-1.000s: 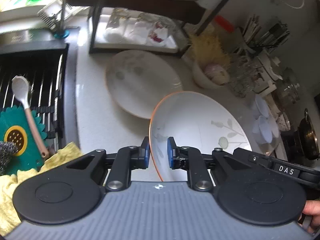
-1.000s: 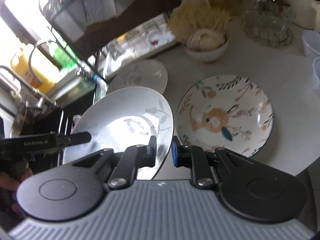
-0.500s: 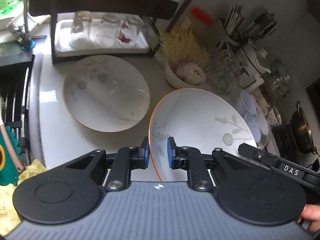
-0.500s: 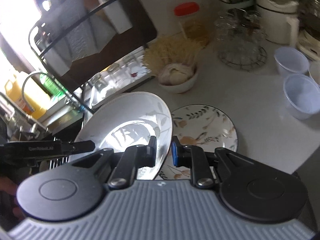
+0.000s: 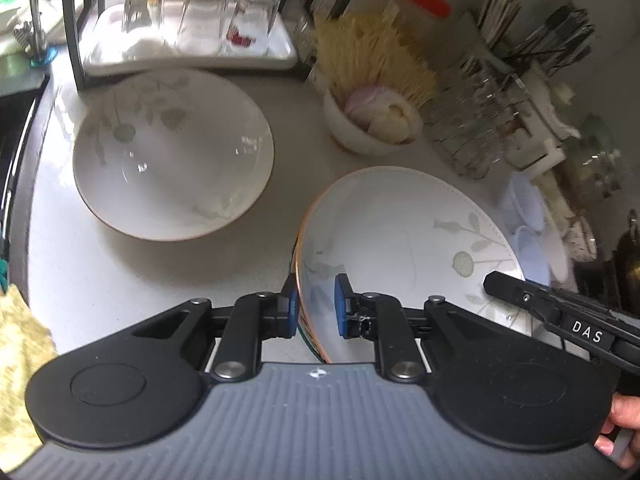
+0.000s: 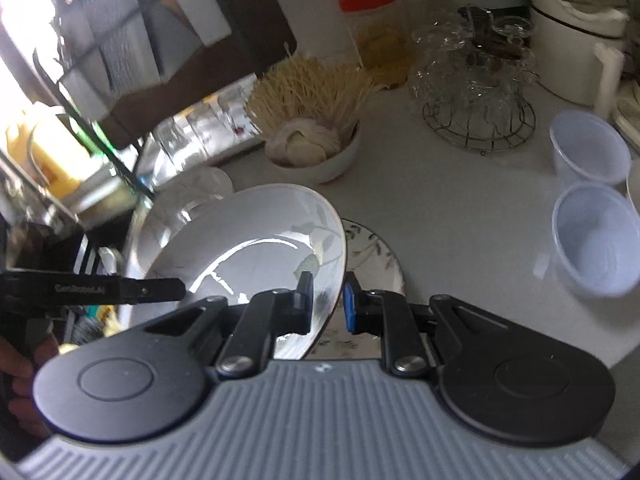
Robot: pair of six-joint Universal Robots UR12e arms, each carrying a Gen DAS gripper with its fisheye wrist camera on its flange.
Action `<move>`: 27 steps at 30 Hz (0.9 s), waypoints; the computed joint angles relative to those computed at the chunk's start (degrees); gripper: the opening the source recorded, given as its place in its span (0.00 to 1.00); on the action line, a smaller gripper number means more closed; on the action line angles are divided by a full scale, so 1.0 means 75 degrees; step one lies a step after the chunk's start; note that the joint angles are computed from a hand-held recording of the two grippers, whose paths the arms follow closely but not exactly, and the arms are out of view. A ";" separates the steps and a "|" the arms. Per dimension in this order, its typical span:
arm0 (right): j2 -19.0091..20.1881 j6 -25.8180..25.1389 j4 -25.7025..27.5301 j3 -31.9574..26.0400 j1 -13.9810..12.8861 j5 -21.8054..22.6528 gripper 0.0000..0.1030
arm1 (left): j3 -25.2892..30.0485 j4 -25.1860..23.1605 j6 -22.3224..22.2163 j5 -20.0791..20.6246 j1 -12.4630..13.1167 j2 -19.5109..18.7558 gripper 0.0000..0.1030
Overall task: Organize plates and bowls
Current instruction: 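Lift the white bowl with both grippers and carry it over the floral plate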
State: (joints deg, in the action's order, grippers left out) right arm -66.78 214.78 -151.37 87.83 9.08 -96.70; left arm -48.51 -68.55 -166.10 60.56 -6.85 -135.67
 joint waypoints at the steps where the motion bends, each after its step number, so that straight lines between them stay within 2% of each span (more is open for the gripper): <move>1: 0.0018 -0.0109 0.0011 0.0014 -0.0059 0.0117 0.18 | -0.0023 0.0032 -0.0112 0.0090 -0.0035 -0.0016 0.19; 5: 0.0057 -0.0468 0.0062 0.0108 -0.0297 0.0622 0.18 | -0.0150 0.0194 -0.0442 0.0382 -0.0158 -0.0026 0.19; 14: 0.0124 -0.1068 0.0272 0.0132 -0.0523 0.1008 0.18 | -0.0178 0.0347 -0.0831 0.0889 -0.0369 -0.0069 0.19; 27: 0.0127 -0.1040 0.0293 0.0229 -0.0562 0.1171 0.18 | -0.0290 0.0454 -0.0857 0.1235 -0.0463 -0.0015 0.19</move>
State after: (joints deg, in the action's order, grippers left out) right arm -65.82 206.98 -149.18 89.55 4.86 -87.92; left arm -50.68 -65.14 -172.53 69.82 -10.32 -135.78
